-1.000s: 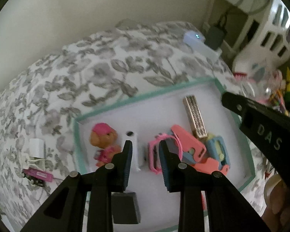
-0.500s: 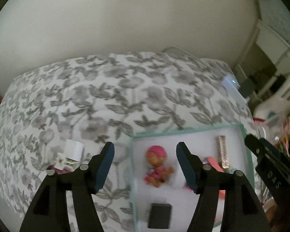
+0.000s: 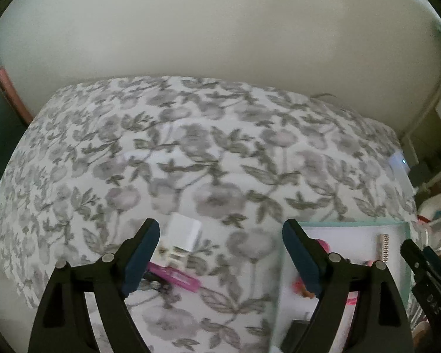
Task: Organize rigid objects
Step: 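Move both grippers back over the remaining pile beside the tray, then grasp the black toy car with the left gripper while the right gripper grasps the pink marker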
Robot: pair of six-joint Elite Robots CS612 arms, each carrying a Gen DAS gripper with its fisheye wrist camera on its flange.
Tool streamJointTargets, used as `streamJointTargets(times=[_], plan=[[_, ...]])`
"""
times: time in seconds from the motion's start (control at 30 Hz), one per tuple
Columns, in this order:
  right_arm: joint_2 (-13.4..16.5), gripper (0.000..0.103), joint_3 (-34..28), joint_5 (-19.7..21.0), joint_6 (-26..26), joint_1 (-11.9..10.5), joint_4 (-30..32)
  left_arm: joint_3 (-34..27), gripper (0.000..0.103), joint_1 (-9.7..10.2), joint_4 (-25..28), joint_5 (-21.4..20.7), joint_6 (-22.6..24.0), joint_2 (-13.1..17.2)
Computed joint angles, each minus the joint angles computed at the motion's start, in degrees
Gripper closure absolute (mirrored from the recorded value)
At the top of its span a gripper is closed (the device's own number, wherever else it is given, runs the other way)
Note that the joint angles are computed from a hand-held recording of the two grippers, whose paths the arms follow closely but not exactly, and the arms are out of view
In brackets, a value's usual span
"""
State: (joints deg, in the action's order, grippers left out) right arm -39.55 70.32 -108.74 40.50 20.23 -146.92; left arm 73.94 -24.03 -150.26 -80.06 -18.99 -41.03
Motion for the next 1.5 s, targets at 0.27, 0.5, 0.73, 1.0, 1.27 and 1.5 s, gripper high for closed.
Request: streamJointTargets(times=[0.27, 0.5, 0.73, 1.0, 1.27, 1.5], plan=[[2.15, 0.017, -4.0, 0.1, -2.06, 1.26, 1.48, 0.66, 0.0, 2.97, -0.64, -0.78, -3.69, -0.44], [4.63, 0.009, -8.35, 0.23, -4.78, 2.53, 2.85, 2.08, 0.0, 5.97, -1.81, -0.25, -7.36, -1.36], [7.93, 0.009, -13.87, 3.18, -7.81, 3.83, 3.75, 2.77, 0.0, 8.32, -0.63, 1.21, -9.39, -1.8], [12.3, 0.009, -20.46, 8.79, -10.25, 4.86, 6.54, 2.12, 0.0, 9.46, 2.65, 1.11, -8.38, -0.98], [16.01, 0.009, -25.62, 12.29, -12.21, 5.48, 10.66, -0.54, 0.0, 9.73, 9.04, -3.54, -7.3, 1.71], [18.89, 0.009, -29.71, 14.75, -14.65, 5.91, 14.71, -1.92, 0.0, 9.8, 12.11, -5.48, -8.27, 2.98]])
